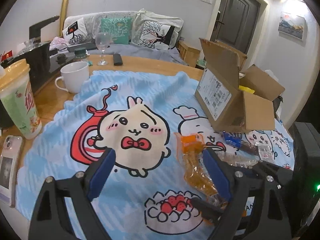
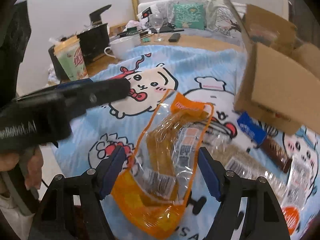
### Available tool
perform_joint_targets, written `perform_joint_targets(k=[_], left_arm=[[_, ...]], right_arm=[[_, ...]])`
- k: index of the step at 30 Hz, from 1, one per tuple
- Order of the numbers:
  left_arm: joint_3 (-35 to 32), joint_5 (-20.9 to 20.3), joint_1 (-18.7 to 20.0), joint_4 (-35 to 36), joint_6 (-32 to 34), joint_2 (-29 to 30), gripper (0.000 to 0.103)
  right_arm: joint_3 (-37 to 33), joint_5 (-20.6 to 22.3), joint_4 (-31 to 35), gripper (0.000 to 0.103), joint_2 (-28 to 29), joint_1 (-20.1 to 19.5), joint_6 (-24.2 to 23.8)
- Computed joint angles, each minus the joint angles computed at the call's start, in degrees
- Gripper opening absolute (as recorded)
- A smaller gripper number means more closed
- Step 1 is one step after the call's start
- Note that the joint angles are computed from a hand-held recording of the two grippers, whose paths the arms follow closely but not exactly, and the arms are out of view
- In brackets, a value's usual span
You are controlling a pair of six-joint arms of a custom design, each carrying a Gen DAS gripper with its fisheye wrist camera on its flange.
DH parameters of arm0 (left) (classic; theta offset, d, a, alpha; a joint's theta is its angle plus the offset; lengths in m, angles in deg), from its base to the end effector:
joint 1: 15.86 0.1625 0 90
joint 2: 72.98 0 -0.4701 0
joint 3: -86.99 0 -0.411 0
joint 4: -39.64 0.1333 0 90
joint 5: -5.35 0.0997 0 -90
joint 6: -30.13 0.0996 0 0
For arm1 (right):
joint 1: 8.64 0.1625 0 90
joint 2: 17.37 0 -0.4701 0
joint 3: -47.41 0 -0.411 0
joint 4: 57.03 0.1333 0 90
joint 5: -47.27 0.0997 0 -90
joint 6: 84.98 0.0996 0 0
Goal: Organize snacks
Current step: 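Grasp the orange-and-clear snack bag with the right gripper and lift it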
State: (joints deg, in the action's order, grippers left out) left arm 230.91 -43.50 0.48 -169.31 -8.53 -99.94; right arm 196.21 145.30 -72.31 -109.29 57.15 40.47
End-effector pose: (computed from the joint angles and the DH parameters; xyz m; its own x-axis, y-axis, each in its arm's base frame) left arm -0.2655 -0.2850 -0.0622 -0.7816 0.3836 -0.4918 0.6028 0.6669 -0.4379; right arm 0.0202 -0.2463 0.1481 -0.7207 -0.2025 0.6630 -0.5429 0.7596 -0.3582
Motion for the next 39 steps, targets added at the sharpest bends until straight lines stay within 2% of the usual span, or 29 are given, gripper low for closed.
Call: perform_joint_targets(k=[4, 7, 9, 12, 15, 18, 20, 22, 25, 27, 28, 30, 31, 32, 35, 39], left_arm=[[0.17, -0.66, 0.91, -0.45, -0.55, -0.16, 0.087], [0.33, -1.24, 1.42, -0.76, -0.69, -0.24, 0.087], [0.31, -1.43, 1.59, -0.42, -0.95, -0.32, 0.087], [0.23, -3.15, 2.23, -0.61, -0.95, -0.43, 0.087], [-0.10, -5.43, 2.87, -1.11, 0.13, -0.23, 0.087], [-0.58, -5.94, 2.73, -0.02, 0.50, -0.08, 0.087], [-0.79, -6.54, 2.76, 0.11, 0.93, 0.01, 0.087], [-0.80, -7.40, 2.89, -0.92, 1.55, 0.21, 0.087], [-0.75, -8.43, 3.24, -2.58, 2.02, 0.46, 0.087], [-0.78, -8.81, 3.49, -3.25, 2.23, 0.54, 0.087], [-0.83, -8.55, 3.48, -2.95, 2.06, 0.52, 0.087], [-0.96, -7.76, 3.38, -1.31, 1.26, 0.29, 0.087], [-0.97, -7.65, 3.45, -0.87, 1.10, 0.21, 0.087], [-0.97, -7.60, 3.48, -0.44, 0.86, 0.14, 0.087], [-0.85, -7.97, 3.63, -0.37, 0.72, 0.14, 0.087], [-1.06, -9.00, 4.02, -0.30, 0.99, 0.23, 0.087]], right_arm=[[-0.22, 0.21, -0.30, 0.069, 1.26, 0.14, -2.39], [0.36, -1.11, 0.00, 0.068, -0.37, -1.80, -5.13], [0.70, -2.52, 1.29, 0.063, -1.88, -3.64, -6.96], [0.98, -2.57, 2.39, 0.061, -3.19, -4.62, -11.02], [1.13, -4.45, 3.75, 0.056, -4.67, -6.14, -12.95], [0.88, -5.86, 5.78, 0.044, -6.12, -6.51, -13.77], [0.82, -6.11, 6.94, 0.044, -6.90, -6.53, -14.45], [0.92, -7.52, 8.21, 0.044, -8.32, -7.35, -14.21], [1.21, -12.92, 11.97, 0.042, -11.52, -10.37, -14.76], [1.51, -16.25, 14.09, 0.041, -13.57, -11.69, -15.44], [1.60, -15.47, 13.51, 0.042, -13.60, -10.60, -15.00], [1.24, -9.83, 10.28, 0.042, -10.96, -6.33, -13.98], [0.99, -8.12, 9.33, 0.042, -9.48, -5.67, -13.87], [0.71, -7.27, 9.04, 0.043, -8.22, -5.90, -13.74], [0.38, -11.66, 11.96, 0.048, -8.50, -10.90, -14.40], [-0.59, -11.72, 14.31, 0.056, -7.82, -11.98, -12.99]])
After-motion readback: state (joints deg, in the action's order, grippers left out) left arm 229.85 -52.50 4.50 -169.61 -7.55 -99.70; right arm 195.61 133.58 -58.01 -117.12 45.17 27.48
